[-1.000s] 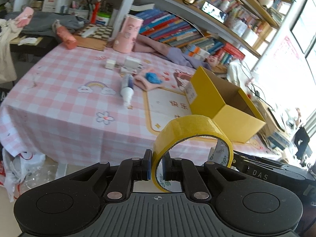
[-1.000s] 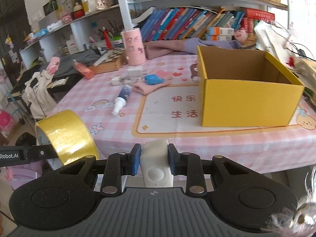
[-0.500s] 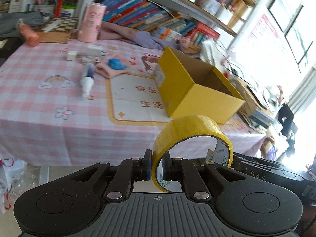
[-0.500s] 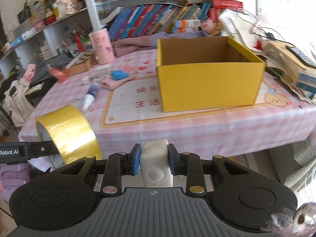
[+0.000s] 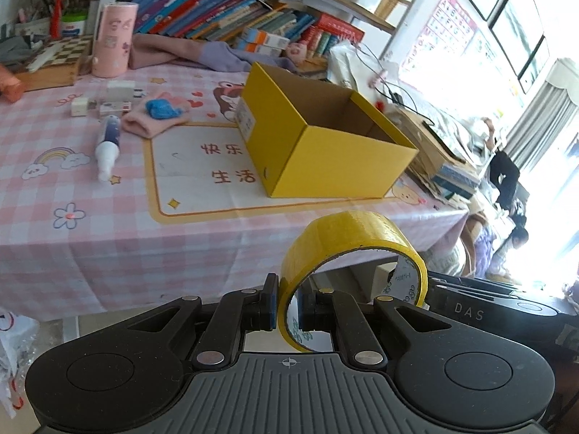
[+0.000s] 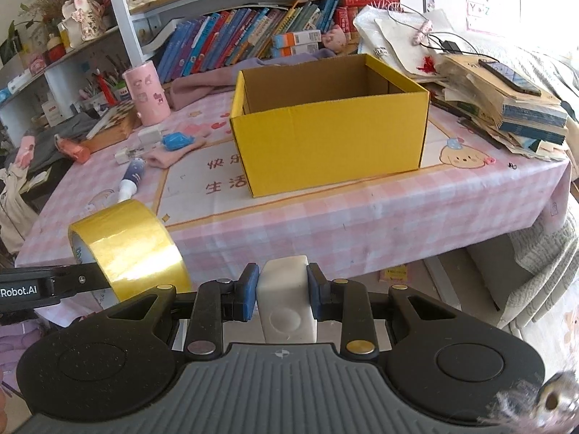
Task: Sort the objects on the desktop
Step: 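Carry the tape roll and eraser block with both tools over the yellow box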
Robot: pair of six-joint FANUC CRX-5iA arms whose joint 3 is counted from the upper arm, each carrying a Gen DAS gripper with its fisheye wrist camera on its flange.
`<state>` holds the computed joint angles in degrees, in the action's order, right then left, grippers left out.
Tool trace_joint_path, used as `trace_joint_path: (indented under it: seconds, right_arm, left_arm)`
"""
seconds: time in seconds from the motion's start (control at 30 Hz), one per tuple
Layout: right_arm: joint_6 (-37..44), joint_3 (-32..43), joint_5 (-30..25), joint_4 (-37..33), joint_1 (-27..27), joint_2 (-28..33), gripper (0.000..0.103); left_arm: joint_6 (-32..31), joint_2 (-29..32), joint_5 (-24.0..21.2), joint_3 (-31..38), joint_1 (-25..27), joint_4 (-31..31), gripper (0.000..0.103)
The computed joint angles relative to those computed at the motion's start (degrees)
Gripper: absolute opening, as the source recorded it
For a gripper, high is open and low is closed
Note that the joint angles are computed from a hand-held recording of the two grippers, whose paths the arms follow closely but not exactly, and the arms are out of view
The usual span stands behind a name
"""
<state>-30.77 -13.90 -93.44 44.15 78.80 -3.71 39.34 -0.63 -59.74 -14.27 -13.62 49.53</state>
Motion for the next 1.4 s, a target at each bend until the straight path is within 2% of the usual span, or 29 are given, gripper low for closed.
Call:
trace_joint_path:
  seconds: [0.43, 0.8, 1.1, 1.23, 1.4]
  right_arm:
    - [-4.5, -1.2, -4.2, -2.0, 1.4, -1.8, 0.026]
    - [-3.0, -2.9, -4.7, -2.0, 0.3, -4.0, 0.026]
    - [-1.1, -6.5, -3.6, 0.4, -1.1, -7.2, 0.026]
    - [1.5, -8.0, -3.6, 3.5, -2.5, -8.6, 0.026]
    - [6.1, -10.5, -1.7, 9.2, -6.1, -11.5, 0.026]
  left_arm:
    - [-1.1, 2.8, -1.2, 3.2, -3.2, -0.5, 0.009]
    - [-0.6, 5.0, 0.1, 5.7, -5.9, -0.8, 0.009]
    - [0.8, 6.4, 3.3, 8.1, -8.4, -1.2, 0.009]
    - [1.4, 7.3, 4.9, 9.7, -9.6, -0.1, 0.009]
    - [1.5, 8.6, 9.0, 11.9, -12.1, 2.3, 0.009]
